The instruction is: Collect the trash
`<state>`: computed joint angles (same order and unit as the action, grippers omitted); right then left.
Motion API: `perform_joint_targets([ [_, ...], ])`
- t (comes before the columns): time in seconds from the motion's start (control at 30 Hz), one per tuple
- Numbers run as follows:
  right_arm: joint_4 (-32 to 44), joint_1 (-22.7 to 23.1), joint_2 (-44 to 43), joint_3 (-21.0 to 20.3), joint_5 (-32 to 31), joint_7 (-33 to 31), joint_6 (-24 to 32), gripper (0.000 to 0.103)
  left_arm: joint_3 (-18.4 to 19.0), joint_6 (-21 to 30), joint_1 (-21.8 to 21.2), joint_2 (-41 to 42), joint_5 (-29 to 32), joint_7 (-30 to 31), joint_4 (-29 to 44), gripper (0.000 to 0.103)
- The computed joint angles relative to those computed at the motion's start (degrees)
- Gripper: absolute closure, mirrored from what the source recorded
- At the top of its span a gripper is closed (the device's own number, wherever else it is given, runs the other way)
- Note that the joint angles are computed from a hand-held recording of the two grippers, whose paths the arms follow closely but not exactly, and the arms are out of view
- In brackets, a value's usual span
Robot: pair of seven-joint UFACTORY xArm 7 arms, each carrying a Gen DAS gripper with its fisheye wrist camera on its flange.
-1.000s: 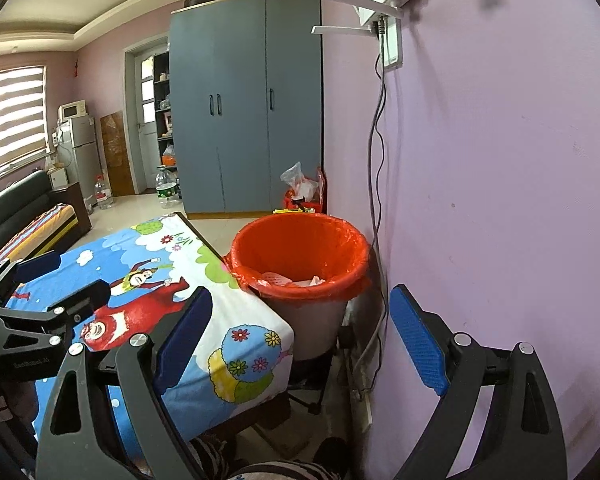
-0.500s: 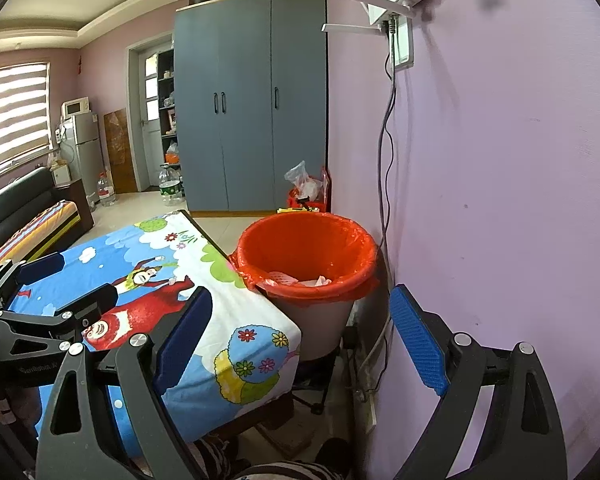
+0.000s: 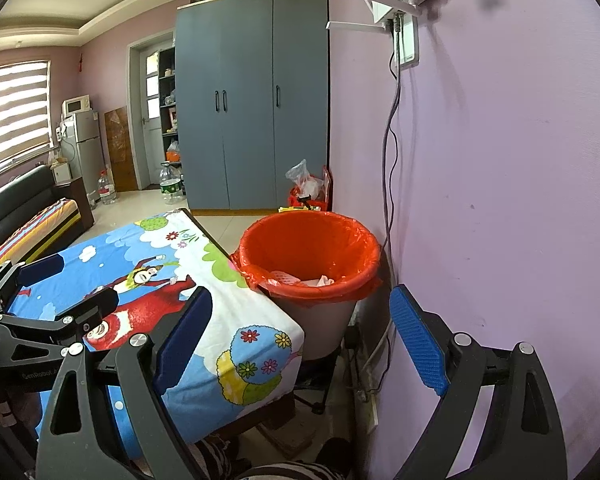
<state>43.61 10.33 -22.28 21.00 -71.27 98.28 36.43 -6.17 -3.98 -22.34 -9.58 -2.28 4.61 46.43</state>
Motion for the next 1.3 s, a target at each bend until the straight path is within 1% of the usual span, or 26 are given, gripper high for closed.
perform_joint_targets([
  [0.17, 0.2, 0.1, 0.1, 0.1, -0.1, 0.2, 0.3, 0.018, 1.4, -0.8, -1.3, 0.0, -0.7, 1.0, -0.4, 0.005],
  [0.27, 0.1, 0.2, 0.1, 0.1, -0.2, 0.4, 0.4, 0.018, 1.6, -1.5, -1.4, -0.1, -0.7, 1.0, -0.7, 0.005],
  [0.37, 0.2, 0.3, 0.2, 0.0, -0.3, 0.6, 0.4, 0.018, 0.0, -2.2, 0.3, -0.3, 0.3, 0.0, -0.9, 0.005],
  [0.43, 0.2, 0.4, 0.2, 0.0, -0.2, 0.5, 0.4, 0.018, -0.2, -2.6, 0.7, -0.4, 0.8, -0.4, -1.1, 0.005],
  [0.47, 0.2, 0.4, 0.1, 0.0, -0.3, 0.5, 0.5, 0.018, -1.0, -2.5, 1.5, -0.5, 1.3, -0.9, -0.9, 0.005],
  [0.6, 0.0, 0.4, 0.0, 0.0, -0.4, 0.9, 0.5, 0.018, -1.6, -2.9, 2.3, -0.5, 2.3, -1.9, -1.0, 0.005],
  [0.8, -0.3, 0.5, -0.2, 0.0, -0.4, 1.2, 0.6, 0.018, 2.1, -4.3, -1.5, -1.0, 2.3, -1.8, -1.7, 0.005],
  [0.9, -0.5, 0.4, -0.4, 0.0, -0.5, 1.2, 0.5, 0.018, 6.5, -4.8, -6.0, -1.2, 1.9, -1.6, -1.9, 0.005],
  [0.93, -0.5, 0.4, -0.4, 0.0, -0.5, 1.2, 0.4, 0.018, 9.4, -5.2, -9.0, -1.4, 1.6, -1.4, -2.1, 0.005],
  [0.97, -0.5, 0.4, -0.4, 0.0, -0.5, 1.2, 0.4, 0.018, 11.1, -5.5, -10.7, -1.4, 1.6, -1.5, -2.2, 0.005],
  [1.03, -0.5, 0.4, -0.5, 0.0, -0.4, 1.3, 0.5, 0.018, 11.8, -5.6, -11.3, -1.5, 1.8, -1.9, -2.1, 0.005],
  [1.1, -0.5, 0.4, -0.6, 0.1, -0.3, 1.2, 0.6, 0.018, 11.6, -5.8, -11.1, -1.5, 2.1, -2.1, -2.2, 0.005],
  [1.3, -0.6, 0.3, -1.1, 0.3, -0.3, 1.2, 0.7, 0.018, 13.5, -6.3, -12.7, -1.7, 3.3, -3.4, -2.4, 0.005],
])
